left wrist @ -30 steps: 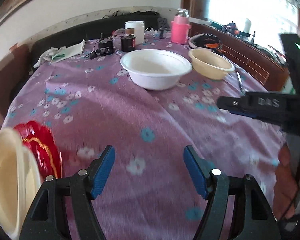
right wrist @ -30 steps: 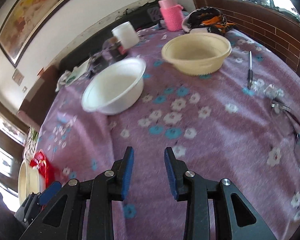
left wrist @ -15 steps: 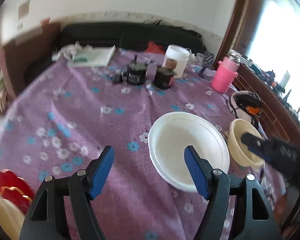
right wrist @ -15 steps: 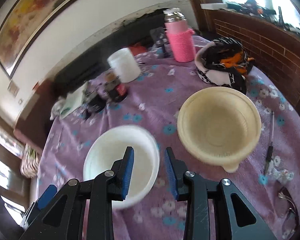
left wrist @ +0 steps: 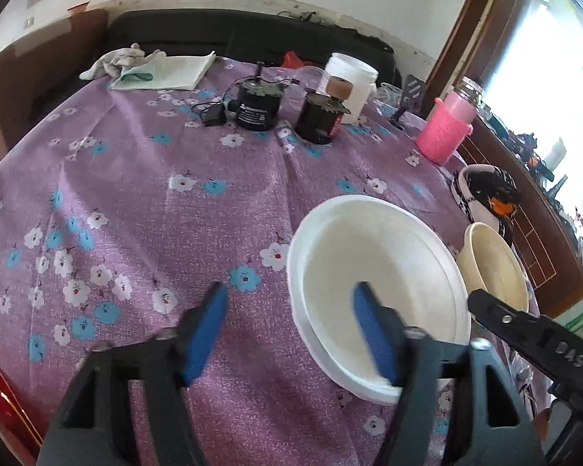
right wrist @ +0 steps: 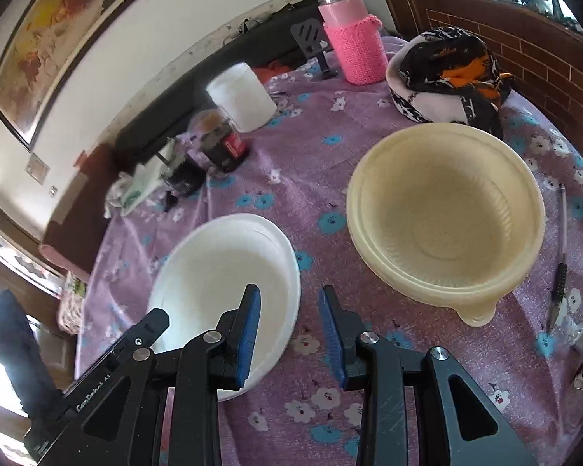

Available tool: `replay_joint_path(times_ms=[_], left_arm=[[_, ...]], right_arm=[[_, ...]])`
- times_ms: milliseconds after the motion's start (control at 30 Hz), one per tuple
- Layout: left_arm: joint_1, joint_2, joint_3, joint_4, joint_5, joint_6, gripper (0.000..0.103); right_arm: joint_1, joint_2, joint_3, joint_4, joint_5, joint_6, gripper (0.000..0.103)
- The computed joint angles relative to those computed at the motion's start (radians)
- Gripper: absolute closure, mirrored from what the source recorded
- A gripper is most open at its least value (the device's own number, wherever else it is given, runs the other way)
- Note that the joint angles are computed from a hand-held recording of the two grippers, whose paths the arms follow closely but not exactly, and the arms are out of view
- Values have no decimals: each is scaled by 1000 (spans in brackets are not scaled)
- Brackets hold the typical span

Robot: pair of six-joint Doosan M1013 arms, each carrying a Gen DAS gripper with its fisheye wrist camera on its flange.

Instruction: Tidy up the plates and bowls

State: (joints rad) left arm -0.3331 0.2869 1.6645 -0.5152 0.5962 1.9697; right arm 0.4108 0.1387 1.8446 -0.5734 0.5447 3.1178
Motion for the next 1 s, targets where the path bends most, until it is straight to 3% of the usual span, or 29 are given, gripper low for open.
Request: replay_joint_path(times_ms=[33,100,200,300,433,567,1000], left_arm=[[-1,2,-2,4,4,6,55],[-6,6,0,22,2,7,76],[-10,6,5,3,7,50,88],[-27,-8,22,56,-40,40,88],[-32,-15,34,92,-63,28,88],[-28,-12,38,89,-62,27,88],[-48,-34,78,198,-181,-46,88]], right_arm=[[1,4,-2,3,9,-2,69],[0,13,-7,23,21,-25,78],[6,19,-8,5,18,-20,86],[19,24,-15,-20,36,-16,92],[36,35,-28,-48,78,-13,92],[41,33,-25,-64,68,-12,92],[76,58,-50,-157,138,8,91]])
